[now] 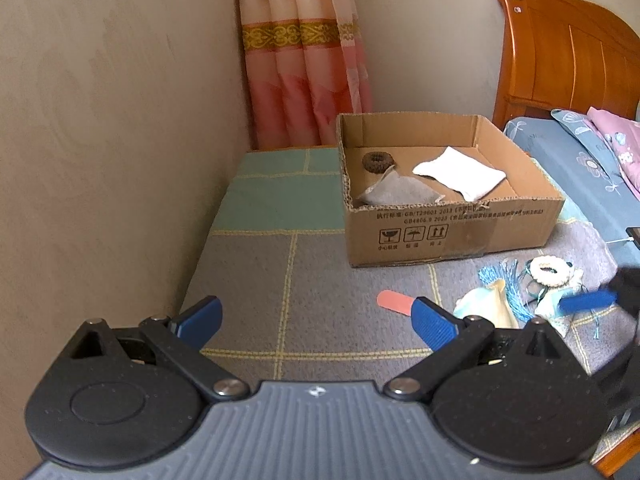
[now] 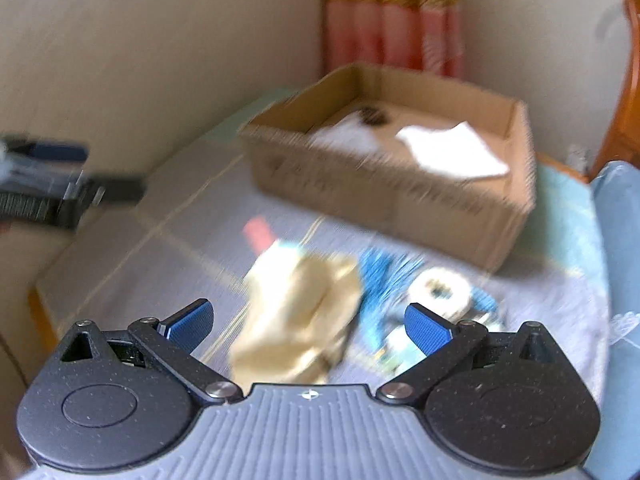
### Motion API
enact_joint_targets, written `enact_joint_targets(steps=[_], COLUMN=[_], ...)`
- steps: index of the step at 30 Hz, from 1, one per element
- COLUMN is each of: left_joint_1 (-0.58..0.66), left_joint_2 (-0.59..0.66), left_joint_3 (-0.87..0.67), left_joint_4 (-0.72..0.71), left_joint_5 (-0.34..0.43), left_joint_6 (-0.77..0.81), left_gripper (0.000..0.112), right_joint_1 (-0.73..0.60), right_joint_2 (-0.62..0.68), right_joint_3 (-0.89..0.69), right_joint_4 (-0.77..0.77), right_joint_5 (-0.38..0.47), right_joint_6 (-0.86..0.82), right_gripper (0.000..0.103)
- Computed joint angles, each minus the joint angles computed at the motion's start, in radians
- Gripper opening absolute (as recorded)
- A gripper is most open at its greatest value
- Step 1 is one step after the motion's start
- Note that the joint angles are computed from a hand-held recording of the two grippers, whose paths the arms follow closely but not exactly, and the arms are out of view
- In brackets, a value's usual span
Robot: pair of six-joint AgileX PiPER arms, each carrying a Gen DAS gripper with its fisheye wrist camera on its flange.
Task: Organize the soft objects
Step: 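Move the right tool back to the yellow cloth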
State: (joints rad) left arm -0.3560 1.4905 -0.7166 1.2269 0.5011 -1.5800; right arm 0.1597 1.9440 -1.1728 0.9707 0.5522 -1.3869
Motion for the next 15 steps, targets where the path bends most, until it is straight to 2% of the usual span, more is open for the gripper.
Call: enact_joint_targets(steps=[3,6,15], left_joint_1=[-0.003,-0.001,0.01], left_joint_2=[0.003,0.009,0.029], left_joint_3=[0.001,0.0,-0.004], left_joint_4=[-0.001,-0.009,-0.016], left_joint_5=[-0.001,-0.004,-0.021], left_joint_6=[-0.002,0.003,0.01], left_gripper=[0.1,0.1,0.1], right_joint_1=[0.018,0.047,0.052], right_joint_2=[0.016,0.015,0.058], right_joint_3=[0.031,0.089,0.093], right_joint_4=[-0.012,0.034,0.133], right_joint_5=[-0.004,-0.069,-0.08], right_joint_6=[-0.025,-0.114,-0.22], right_gripper=[0.103,0.103,0.102])
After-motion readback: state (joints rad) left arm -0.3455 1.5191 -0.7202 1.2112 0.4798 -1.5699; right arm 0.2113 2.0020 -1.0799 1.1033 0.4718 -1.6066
